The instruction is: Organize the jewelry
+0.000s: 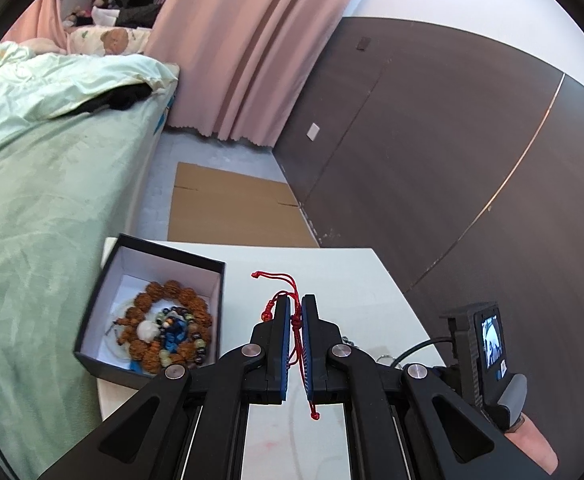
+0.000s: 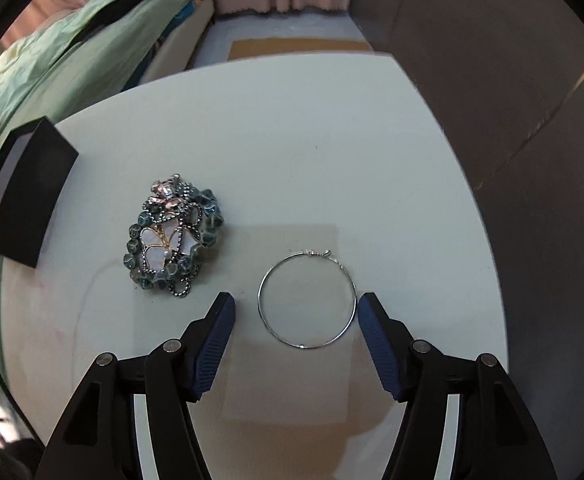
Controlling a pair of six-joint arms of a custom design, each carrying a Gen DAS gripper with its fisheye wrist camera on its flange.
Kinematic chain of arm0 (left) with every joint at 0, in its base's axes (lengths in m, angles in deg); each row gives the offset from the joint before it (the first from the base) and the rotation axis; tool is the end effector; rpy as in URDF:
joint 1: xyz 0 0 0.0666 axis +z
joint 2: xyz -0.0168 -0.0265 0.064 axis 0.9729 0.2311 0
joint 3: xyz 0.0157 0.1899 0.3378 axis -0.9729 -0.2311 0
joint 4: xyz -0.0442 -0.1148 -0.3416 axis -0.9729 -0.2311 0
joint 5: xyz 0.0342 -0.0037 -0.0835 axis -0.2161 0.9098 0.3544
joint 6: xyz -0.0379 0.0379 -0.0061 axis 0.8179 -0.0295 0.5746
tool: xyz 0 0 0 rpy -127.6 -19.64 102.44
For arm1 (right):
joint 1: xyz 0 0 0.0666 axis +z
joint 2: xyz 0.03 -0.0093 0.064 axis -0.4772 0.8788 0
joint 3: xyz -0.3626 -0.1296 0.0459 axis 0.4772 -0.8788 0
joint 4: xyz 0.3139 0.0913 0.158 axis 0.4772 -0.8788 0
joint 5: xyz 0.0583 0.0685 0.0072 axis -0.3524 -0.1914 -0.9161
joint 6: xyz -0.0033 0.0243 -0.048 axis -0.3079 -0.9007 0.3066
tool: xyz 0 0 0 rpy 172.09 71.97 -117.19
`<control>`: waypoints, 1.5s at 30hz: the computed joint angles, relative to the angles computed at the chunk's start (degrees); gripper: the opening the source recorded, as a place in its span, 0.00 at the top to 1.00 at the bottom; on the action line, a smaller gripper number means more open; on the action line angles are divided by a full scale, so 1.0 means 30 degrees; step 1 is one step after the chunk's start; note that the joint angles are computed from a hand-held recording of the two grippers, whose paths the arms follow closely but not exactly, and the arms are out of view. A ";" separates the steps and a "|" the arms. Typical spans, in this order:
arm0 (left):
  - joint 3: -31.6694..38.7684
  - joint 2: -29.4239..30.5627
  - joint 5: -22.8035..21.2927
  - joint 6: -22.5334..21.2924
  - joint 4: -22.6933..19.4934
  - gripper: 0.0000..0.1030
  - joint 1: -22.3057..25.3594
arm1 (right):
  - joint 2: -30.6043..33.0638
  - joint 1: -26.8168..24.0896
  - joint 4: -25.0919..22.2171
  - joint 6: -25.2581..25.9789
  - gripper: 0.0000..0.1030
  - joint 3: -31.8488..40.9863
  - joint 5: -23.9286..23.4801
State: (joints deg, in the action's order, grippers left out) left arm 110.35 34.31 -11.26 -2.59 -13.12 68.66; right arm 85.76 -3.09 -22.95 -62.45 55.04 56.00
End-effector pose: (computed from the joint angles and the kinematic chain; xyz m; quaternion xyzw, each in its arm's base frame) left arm 0.4783 -0.0910 0.4529 0.2160 0.8566 -0.3369 0.3256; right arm 0.3823 0.1703 0.3805 0.2183 0.9600 -0.0427 0.1702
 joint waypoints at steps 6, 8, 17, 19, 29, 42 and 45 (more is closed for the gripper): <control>0.0197 0.0070 -0.0120 0.0289 0.0068 0.95 0.0844 | -0.0158 0.0254 -0.0137 -0.0028 0.52 0.0018 0.0087; 0.0339 0.0193 -0.0232 0.0376 0.0028 0.95 0.1148 | -0.0281 0.0291 0.0054 -0.0335 0.53 -0.0040 0.0080; 0.0647 0.0791 -0.1204 0.1725 0.0885 0.95 0.1557 | -0.2093 0.0988 0.2455 -0.1602 0.53 -0.0559 0.0637; 0.1102 0.1219 -0.1153 0.1685 0.0339 0.93 0.1579 | -0.2345 0.1220 0.3420 -0.1491 0.53 -0.0564 0.0782; 0.1577 0.1510 -0.0779 0.2077 -0.0487 0.29 0.1808 | -0.1620 0.1955 0.7030 -0.0064 0.53 0.0445 0.1388; 0.2510 0.1881 -0.0872 0.0265 -0.2220 0.29 0.2701 | 0.0150 0.2835 0.8718 0.2287 0.53 0.2194 0.2403; 0.2659 0.1902 -0.0796 -0.0287 -0.2582 0.29 0.2920 | 0.0533 0.2891 0.9072 0.2551 0.53 0.2442 0.2400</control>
State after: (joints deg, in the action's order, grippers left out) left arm 118.33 40.02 -13.65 -3.45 -20.87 77.41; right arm 87.36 5.59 4.27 -54.80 62.37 63.20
